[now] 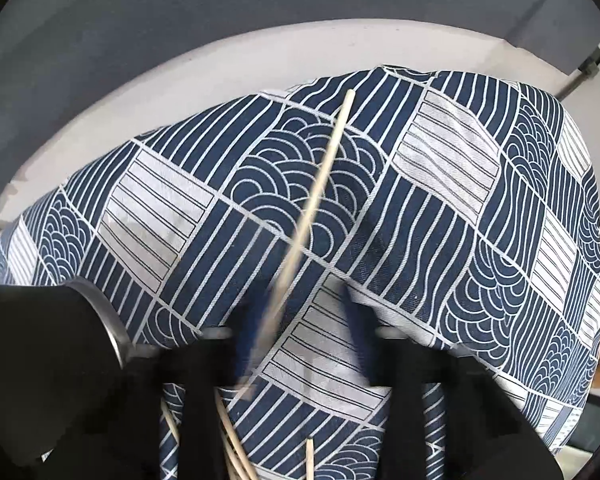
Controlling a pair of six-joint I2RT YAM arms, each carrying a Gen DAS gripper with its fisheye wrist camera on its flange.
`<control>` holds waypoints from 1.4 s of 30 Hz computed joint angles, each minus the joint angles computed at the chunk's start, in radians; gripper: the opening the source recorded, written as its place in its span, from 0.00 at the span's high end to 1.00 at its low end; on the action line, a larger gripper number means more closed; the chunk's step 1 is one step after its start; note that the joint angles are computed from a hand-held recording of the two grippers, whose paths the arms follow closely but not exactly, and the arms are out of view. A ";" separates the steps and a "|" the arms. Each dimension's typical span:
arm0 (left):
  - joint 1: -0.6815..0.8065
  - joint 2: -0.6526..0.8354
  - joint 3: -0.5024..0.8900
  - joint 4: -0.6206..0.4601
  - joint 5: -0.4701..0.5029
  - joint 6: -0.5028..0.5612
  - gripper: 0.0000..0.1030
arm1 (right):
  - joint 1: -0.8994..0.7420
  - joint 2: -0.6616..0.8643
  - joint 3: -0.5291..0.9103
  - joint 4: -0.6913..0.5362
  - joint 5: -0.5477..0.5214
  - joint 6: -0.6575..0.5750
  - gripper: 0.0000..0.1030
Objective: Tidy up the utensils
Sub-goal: 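Close the right tool on a wooden stick while the left tool grasps another, then lift both held sticks and carry them above the black cup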
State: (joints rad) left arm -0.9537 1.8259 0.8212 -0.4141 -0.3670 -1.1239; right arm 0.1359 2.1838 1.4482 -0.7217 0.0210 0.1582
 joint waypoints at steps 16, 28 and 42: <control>-0.040 -0.172 -0.068 -0.100 0.093 -0.074 0.96 | -0.143 -0.130 -0.083 -0.048 -0.081 -0.164 0.95; -0.111 -0.314 0.141 -0.451 -0.052 -0.123 0.96 | -0.178 -0.445 -0.093 -0.154 -0.155 -0.252 0.95; -0.096 -0.307 0.478 -0.686 -0.240 -0.017 0.96 | -0.053 -0.716 0.061 -0.173 -0.290 -0.245 0.95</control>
State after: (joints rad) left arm -1.0500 1.5191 1.2987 -1.1002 -0.6070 -1.1408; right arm 0.0833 1.4678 1.5097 -0.8942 -0.2692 -0.0865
